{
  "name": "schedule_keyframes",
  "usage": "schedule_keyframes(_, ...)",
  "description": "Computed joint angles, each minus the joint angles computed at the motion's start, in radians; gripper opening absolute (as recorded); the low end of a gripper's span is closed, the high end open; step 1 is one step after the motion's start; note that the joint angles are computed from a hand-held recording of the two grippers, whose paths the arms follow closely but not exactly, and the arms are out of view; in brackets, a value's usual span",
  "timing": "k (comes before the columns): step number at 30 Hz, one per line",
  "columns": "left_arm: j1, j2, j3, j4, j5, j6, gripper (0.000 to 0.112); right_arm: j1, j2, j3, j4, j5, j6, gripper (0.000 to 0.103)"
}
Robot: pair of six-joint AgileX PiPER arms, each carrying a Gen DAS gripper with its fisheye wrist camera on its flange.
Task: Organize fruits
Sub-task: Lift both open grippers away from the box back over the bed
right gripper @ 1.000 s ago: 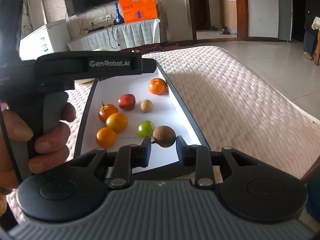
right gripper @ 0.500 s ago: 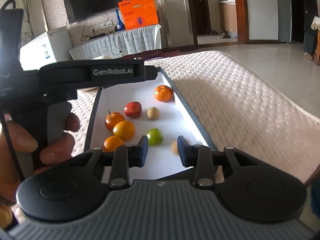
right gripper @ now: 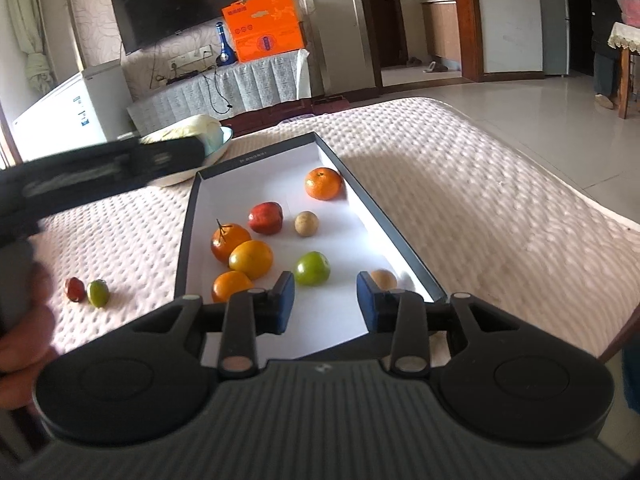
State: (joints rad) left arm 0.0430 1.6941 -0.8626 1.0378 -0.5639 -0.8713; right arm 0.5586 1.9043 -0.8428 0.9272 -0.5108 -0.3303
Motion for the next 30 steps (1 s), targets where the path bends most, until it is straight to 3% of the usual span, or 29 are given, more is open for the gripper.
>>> schedule_keyframes(2,0.041,-0.049,0.043,0.043,-0.016,-0.044,0.061,0.009,-0.004,0.004,0.016,-0.011,-0.002,0.043)
schedule_keyframes(11,0.245,-0.25,0.226,0.269,-0.138,-0.165,0.066,0.039,-0.035,0.038,-0.02,-0.041,0.082,0.044)
schedule_keyframes(24,0.204,-0.231,0.229,0.204,-0.005,-0.123,0.066,0.049,-0.086,0.103,-0.079,-0.08,0.214,0.045)
schedule_keyframes(30,0.217,-0.209,0.205,0.217,0.01,-0.141,0.066,0.032,-0.089,0.113,-0.097,-0.074,0.254,0.045)
